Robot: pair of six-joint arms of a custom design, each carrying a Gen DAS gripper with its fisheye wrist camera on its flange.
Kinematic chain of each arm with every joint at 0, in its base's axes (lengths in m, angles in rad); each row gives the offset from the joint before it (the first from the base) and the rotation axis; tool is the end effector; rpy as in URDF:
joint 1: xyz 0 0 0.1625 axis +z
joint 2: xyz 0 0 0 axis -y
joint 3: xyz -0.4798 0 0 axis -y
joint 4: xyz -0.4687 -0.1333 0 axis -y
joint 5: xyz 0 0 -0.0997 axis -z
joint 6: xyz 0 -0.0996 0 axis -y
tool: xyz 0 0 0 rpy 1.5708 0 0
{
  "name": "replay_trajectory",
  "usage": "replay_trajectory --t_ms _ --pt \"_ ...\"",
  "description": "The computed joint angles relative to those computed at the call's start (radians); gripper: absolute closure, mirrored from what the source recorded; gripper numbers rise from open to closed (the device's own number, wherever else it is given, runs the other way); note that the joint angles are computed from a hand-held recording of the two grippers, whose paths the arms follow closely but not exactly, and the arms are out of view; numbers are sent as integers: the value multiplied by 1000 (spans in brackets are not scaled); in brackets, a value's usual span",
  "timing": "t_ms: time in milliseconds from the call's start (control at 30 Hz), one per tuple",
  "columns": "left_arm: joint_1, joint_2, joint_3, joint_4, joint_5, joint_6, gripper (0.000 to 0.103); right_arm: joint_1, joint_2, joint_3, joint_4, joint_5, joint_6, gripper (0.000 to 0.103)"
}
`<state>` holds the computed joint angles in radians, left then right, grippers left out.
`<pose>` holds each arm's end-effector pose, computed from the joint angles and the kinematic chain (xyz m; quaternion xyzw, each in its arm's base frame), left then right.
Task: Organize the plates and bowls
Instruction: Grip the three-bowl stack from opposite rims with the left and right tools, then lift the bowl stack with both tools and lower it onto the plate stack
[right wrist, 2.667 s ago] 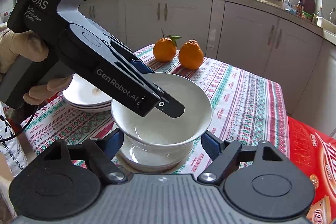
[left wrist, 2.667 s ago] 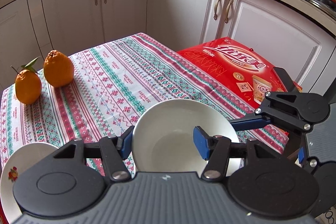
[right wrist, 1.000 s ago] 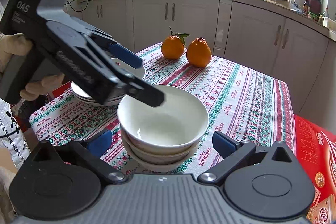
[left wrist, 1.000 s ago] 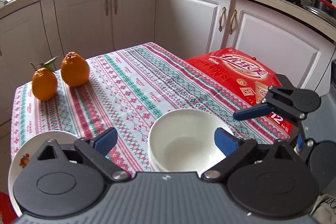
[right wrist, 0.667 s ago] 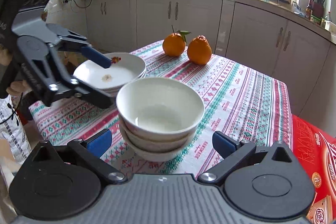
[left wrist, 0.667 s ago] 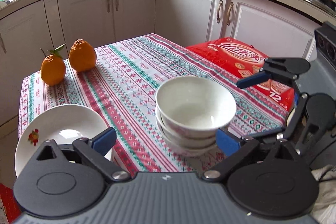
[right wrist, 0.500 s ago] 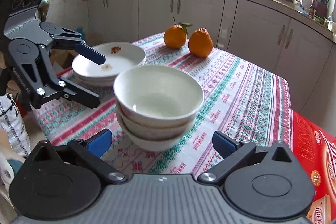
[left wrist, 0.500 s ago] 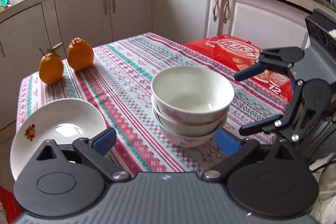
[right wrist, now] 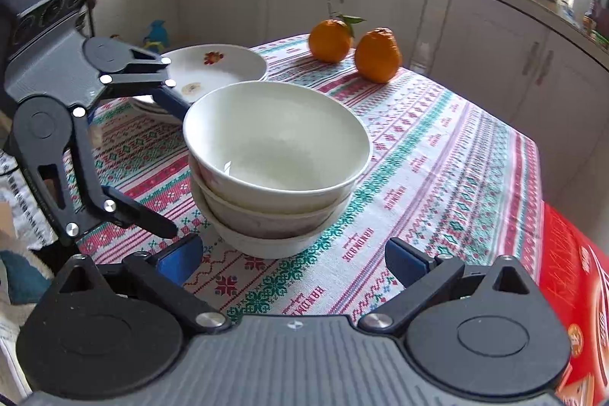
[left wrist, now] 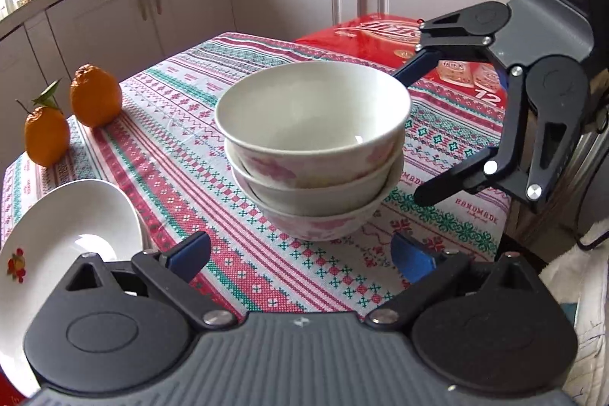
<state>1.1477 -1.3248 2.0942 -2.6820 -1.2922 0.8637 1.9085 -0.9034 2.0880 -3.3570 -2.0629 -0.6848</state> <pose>-0.0914 -0.5944 0.2450 0.5666 0.7949 -0.1345 0.1703 0.2819 -0.5426 0.0892 0.3903 -0.8432 0.2429 0.2788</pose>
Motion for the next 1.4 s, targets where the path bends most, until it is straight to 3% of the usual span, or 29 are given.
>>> replay_trajectory --t_ms 400,600,767,1400 --pt "17 46 -86 140 -31 101 6 -31 -4 -95 255 33 -131 1" --pt "22 73 -143 233 -52 138 15 -37 -5 -139 380 59 -178 2" --pt "25 90 -177 296 -60 158 21 -36 -3 -163 439 64 -201 5" --pt "29 143 -267 423 -75 198 22 -50 -8 -197 540 109 -182 14"
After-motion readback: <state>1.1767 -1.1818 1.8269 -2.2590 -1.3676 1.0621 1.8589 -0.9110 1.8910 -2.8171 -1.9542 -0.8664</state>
